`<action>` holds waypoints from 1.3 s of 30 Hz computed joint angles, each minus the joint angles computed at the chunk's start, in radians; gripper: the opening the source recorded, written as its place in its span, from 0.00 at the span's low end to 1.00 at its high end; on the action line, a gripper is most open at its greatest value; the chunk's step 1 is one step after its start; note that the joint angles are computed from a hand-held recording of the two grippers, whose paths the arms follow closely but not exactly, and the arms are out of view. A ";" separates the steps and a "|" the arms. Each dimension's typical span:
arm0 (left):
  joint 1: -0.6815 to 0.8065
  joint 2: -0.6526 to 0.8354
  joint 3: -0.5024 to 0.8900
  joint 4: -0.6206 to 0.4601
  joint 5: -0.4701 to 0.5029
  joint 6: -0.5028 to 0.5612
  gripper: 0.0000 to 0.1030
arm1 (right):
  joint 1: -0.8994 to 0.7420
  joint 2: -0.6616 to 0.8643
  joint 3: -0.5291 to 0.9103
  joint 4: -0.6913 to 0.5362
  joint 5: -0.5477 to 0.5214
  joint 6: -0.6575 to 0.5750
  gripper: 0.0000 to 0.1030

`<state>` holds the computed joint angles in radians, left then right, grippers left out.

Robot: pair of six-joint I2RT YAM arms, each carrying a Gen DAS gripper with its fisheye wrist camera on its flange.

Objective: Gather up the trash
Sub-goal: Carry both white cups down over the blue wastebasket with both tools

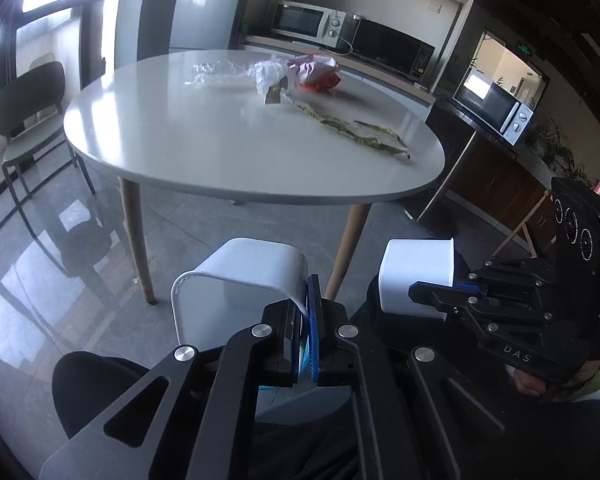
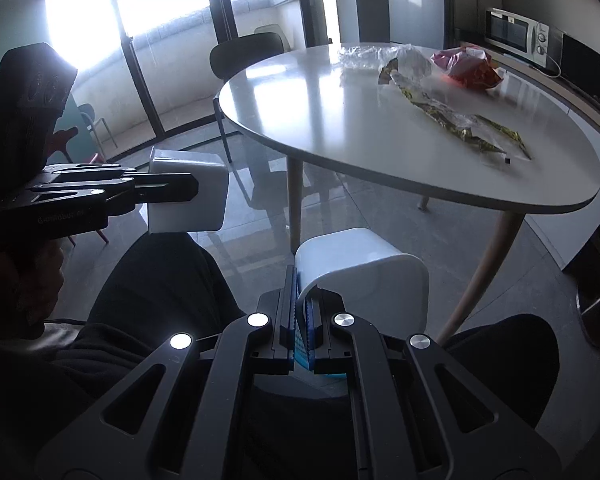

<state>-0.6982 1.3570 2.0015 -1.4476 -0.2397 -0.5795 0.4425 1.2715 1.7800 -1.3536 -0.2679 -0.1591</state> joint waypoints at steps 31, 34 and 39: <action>0.272 0.045 -0.596 0.379 0.276 -0.031 0.02 | -0.040 0.388 -0.264 0.249 0.105 0.145 0.03; 0.300 0.077 -0.608 0.406 0.306 -0.027 0.02 | -0.030 0.452 -0.230 0.247 0.113 0.155 0.03; 0.343 0.133 -0.617 0.447 0.365 -0.018 0.02 | -0.032 0.550 -0.179 0.245 0.111 0.178 0.03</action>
<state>-0.3548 1.4904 1.3844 -1.0008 0.1254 -0.5972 0.4103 1.8211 1.6005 -1.1084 -0.1569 0.0184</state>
